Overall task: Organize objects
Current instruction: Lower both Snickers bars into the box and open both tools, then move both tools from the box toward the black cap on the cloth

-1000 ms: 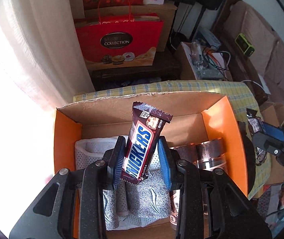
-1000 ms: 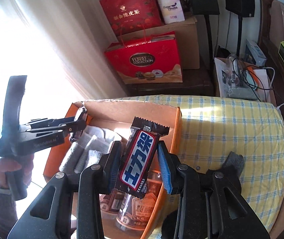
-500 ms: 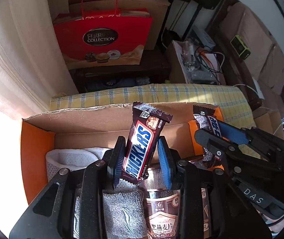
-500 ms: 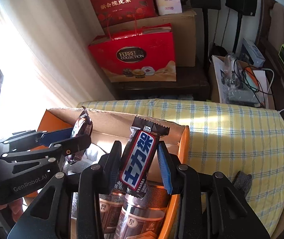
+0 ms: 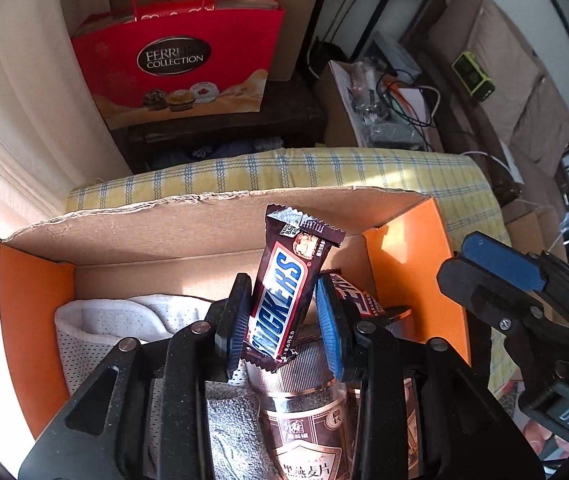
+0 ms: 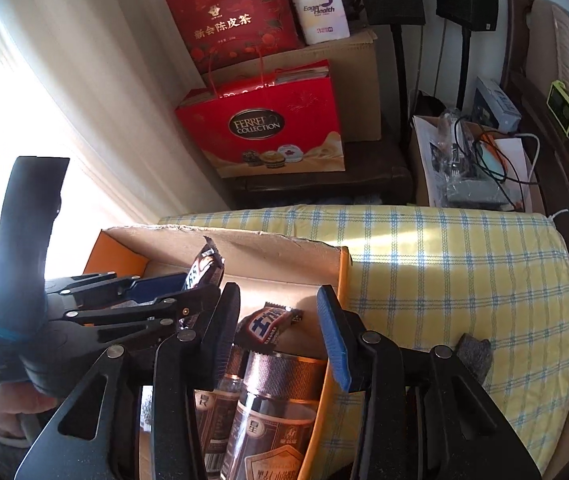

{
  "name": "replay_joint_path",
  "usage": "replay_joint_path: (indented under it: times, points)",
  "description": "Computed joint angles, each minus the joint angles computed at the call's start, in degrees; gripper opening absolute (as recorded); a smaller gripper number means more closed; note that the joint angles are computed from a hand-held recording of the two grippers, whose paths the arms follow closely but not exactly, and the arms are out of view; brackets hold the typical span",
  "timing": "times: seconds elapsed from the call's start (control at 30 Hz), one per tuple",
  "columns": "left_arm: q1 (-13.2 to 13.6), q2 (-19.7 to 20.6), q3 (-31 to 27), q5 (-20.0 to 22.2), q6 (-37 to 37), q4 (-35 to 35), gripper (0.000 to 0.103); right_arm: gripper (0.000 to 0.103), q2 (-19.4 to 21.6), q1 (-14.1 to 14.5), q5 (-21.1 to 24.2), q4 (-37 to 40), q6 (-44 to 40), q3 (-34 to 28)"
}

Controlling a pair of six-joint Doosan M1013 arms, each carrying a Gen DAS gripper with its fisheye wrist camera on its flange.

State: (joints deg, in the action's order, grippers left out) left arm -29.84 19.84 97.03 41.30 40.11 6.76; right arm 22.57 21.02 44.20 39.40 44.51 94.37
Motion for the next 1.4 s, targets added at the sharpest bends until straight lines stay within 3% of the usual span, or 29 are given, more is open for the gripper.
replay_joint_path:
  times: [0.2,0.3,0.47,0.6,0.7,0.97,1.2,1.27,1.4]
  points:
    - [0.28,1.92,-2.37,0.63,3.52,-4.23,0.031,0.045,-1.64,-1.57,-0.09,1.27,-2.75,1.83]
    - [-0.24,2.92,-3.89,3.46,2.68,-2.41,0.032,0.045,-2.16,-2.26,-0.17,1.85,-3.87,2.73]
    - [-0.81,2.2,-3.59,2.93,1.18,-0.23,0.055,0.046,-2.61,-3.34,0.18,2.79,-5.18,3.8]
    - [-1.21,0.47,-2.42,2.36,-0.4,1.78,0.057,0.046,-3.21,-3.98,-0.05,3.66,-6.78,4.89]
    - [-2.35,-1.12,-1.1,2.44,-4.68,6.68,0.066,0.049,-4.06,-4.53,-1.03,4.32,-8.26,6.08]
    - [-4.79,-4.67,2.87,-0.44,-11.98,11.39,0.078,0.058,-5.55,-5.16,-3.68,3.79,-9.23,7.7]
    - [-7.61,-6.01,3.79,0.27,-16.37,15.94,0.086,0.069,-6.86,-5.55,-5.65,3.53,-9.7,8.91]
    - [-8.26,-6.16,3.8,0.69,-16.06,16.24,0.098,0.076,-7.15,-5.86,-5.58,4.08,-9.93,9.17]
    - [-9.6,-6.69,4.21,1.13,-17.53,18.29,0.102,0.083,-7.83,-6.12,-6.26,4.02,-10.07,9.89]
